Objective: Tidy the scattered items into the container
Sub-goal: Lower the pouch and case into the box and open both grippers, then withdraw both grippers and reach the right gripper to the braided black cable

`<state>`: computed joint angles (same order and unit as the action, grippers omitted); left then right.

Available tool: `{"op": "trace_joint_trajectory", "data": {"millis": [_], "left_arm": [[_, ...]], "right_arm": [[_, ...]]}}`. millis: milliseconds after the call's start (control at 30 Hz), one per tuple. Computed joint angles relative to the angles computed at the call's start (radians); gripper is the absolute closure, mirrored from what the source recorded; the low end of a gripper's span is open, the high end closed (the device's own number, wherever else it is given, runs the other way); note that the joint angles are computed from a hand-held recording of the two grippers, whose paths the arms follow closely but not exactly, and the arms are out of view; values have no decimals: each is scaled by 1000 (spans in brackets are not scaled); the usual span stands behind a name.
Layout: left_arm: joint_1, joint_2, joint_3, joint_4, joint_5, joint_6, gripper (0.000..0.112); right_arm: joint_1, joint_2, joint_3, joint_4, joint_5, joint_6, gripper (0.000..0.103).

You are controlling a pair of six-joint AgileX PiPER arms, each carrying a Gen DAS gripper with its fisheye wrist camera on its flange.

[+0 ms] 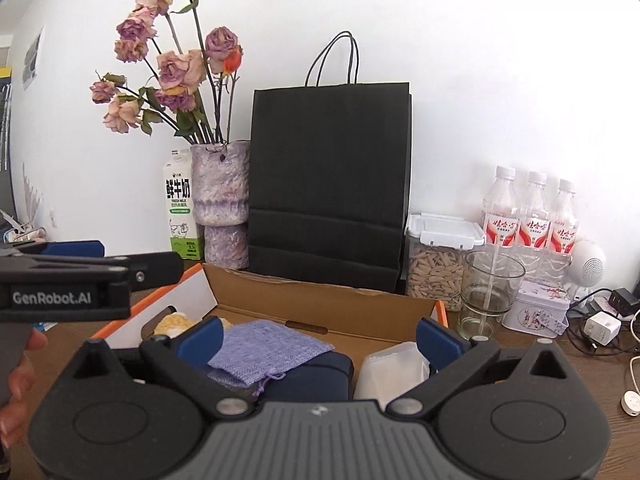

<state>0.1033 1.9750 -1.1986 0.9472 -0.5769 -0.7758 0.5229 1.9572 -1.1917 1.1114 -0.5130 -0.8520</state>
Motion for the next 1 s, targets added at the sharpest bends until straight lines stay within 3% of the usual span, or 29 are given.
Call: {"op": "trace_joint_trajectory", "data": {"millis": [467, 1000], "left_arm": [[138, -190, 258, 51, -134, -10, 9], [358, -334, 518, 178, -227, 27, 9]], "right_arm": [[152, -170, 244, 70, -149, 9, 0], [435, -312, 493, 291, -314, 28, 0]]}}
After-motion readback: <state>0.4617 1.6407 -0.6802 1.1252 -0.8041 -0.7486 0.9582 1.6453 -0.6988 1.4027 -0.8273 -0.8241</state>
